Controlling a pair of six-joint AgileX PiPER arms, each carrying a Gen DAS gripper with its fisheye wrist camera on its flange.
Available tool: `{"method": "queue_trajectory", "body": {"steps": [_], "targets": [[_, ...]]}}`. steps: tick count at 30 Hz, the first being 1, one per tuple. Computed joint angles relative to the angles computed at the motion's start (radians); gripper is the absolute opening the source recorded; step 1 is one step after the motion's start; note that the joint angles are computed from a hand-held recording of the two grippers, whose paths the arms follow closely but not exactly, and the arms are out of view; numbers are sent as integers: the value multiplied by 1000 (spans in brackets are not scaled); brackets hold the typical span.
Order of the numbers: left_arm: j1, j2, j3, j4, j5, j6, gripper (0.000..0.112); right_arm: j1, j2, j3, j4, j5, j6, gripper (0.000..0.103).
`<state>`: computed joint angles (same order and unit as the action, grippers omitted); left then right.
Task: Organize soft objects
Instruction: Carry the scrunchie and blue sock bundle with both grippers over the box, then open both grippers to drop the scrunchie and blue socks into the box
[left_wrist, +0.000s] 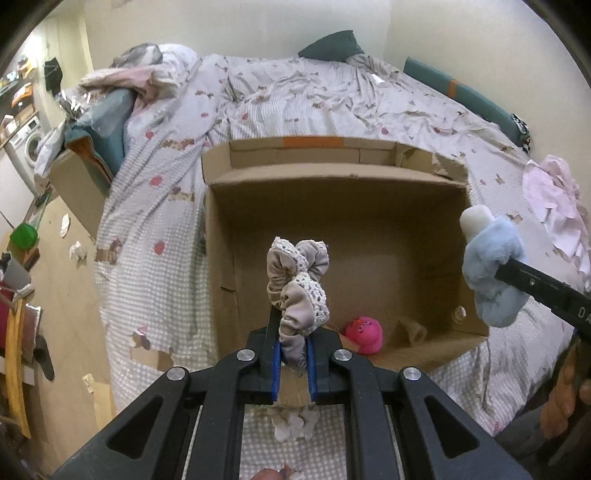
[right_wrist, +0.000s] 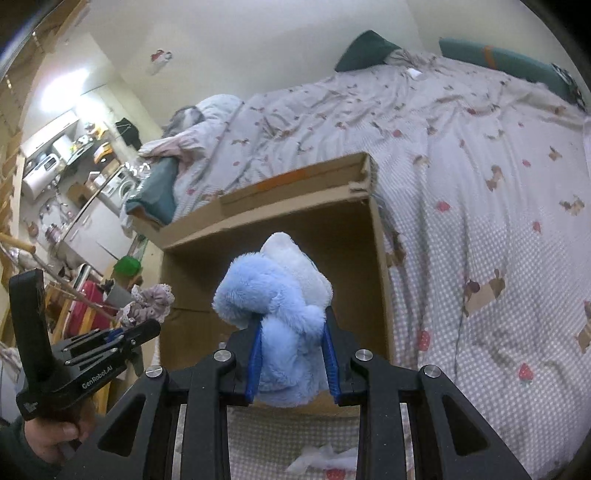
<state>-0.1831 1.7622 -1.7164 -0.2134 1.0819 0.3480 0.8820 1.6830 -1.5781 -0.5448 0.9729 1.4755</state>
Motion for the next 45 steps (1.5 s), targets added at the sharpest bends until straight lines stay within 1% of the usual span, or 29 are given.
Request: {"method": "queue_trajectory", "body": {"steps": [2,4,5,8,11,15,26,30,32,34,35,37,39,42,43,44,45], "targets": [[-4,2,41,-13,-34,30,10,-13,3,28,11,-31,8,30],[-26,-3,101,13,-100,63,10,-23,18,34,35,-45,-4,30],[-28,-1,108,17,-107,67,10,-30,29,33,52,-51,-17,30],[-13,28,89,-14,-86,63,10,-42,73,-1,110,-41,-73,30],[-5,30,94,-20,-98,53,10,-49,115,-46,149,-18,-131,31],[5,29,100,-29,-99,56,10,-54,151,-80,183,7,-167,31],[-5,26,101,-44,-84,79,10,-57,171,-92,201,30,-178,33],[-4,31,96,-47,-78,74,14,-60,172,-92,202,33,-176,34],[-4,34,94,-46,-74,68,18,-61,170,-89,199,33,-170,35],[-2,36,92,-50,-68,67,30,-63,165,-82,200,26,-167,36],[-2,35,92,-53,-68,68,33,-64,164,-80,200,26,-166,36],[1,31,93,-65,-70,73,47,-65,161,-76,200,21,-163,36],[4,26,99,-75,-76,82,54,-63,158,-73,192,19,-156,42],[6,16,106,-87,-85,87,63,-60,151,-68,177,12,-150,42],[6,15,105,-89,-84,87,69,-58,147,-65,173,9,-148,43],[7,14,104,-93,-84,87,72,-57,146,-65,169,6,-145,46],[10,12,105,-98,-87,87,79,-55,143,-62,162,2,-140,49]]}}
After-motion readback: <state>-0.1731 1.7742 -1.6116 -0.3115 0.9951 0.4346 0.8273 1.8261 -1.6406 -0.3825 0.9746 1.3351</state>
